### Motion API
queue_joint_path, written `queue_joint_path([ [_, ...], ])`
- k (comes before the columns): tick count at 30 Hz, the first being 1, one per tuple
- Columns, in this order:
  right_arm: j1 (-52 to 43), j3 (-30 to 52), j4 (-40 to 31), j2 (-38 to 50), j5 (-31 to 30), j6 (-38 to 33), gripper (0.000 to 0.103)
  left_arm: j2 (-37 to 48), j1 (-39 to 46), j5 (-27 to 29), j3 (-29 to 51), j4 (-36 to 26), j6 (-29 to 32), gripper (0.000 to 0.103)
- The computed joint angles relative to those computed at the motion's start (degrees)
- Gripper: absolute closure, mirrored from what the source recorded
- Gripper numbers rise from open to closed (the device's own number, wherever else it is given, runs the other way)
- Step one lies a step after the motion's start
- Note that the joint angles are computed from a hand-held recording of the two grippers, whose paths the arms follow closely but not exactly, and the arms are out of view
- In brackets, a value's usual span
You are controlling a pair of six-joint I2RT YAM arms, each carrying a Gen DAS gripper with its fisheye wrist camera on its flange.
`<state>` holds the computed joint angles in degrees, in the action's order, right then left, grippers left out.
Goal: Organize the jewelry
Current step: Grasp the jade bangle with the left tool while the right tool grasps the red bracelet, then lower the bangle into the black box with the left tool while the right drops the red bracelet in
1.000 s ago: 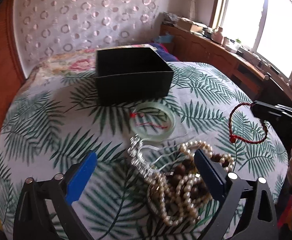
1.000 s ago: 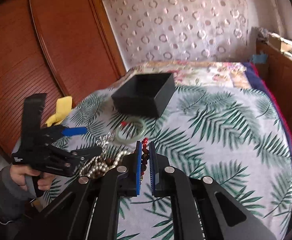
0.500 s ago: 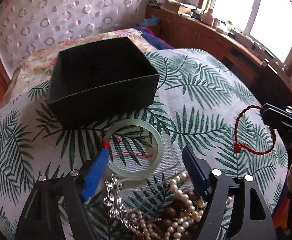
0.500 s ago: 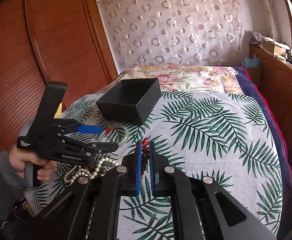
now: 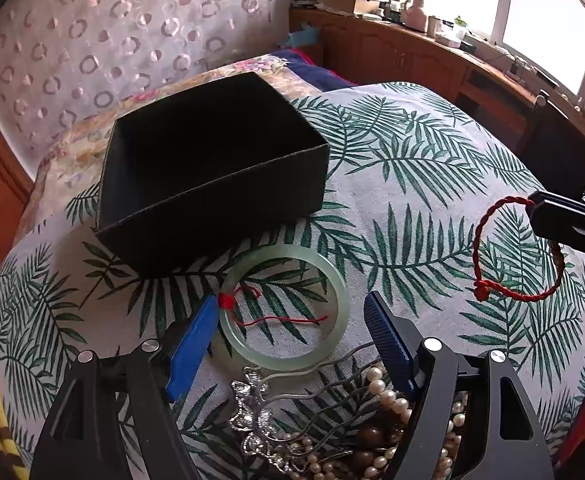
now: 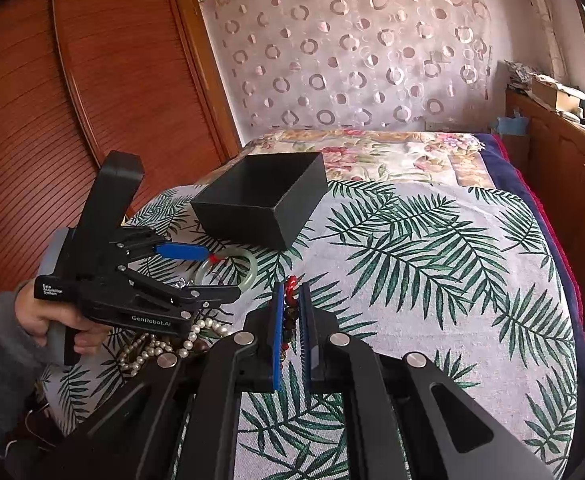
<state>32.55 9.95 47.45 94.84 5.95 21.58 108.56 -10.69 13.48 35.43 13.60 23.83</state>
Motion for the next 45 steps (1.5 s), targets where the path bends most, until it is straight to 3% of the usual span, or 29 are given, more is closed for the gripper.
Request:
queue_joint_path([
  [7, -1.46, 0.86, 1.57, 2.2, -1.41, -1.25, 0.095, 2.95, -0.29, -0.62, 3.41, -2.06, 0.52, 0.029],
  [11, -2.82, 1.2, 1.31, 2.38, -2.57, -2.21, 0.095, 2.37, 0.67, 1.6, 3.13, -2.56, 1.85, 0.034],
  [19, -6.91, 4.15, -3.97, -0.2, -5.94, -6.29, 0.095, -8.17, 3.18, 8.3, -3.23, -1.29, 0.84, 0.034],
  [26, -8.25, 10.71, -9.6, -0.71, -7.33, -9.01, 0.095, -13.77, 3.82, 10.17, -1.69, -2.41, -1.68, 0.034],
  [39, -10.95, 26.3, -15.9, 7.9, -9.64, -12.24, 0.095, 2.77, 4.46, 6.39, 15.69, -4.59, -4.6, 0.034],
  [45, -11.02, 29.9, -17.04, 11.14, -10.02, -12.96, 0.095, 5.37, 4.72, 6.22, 16.65, -3.91, -5.04, 0.034],
])
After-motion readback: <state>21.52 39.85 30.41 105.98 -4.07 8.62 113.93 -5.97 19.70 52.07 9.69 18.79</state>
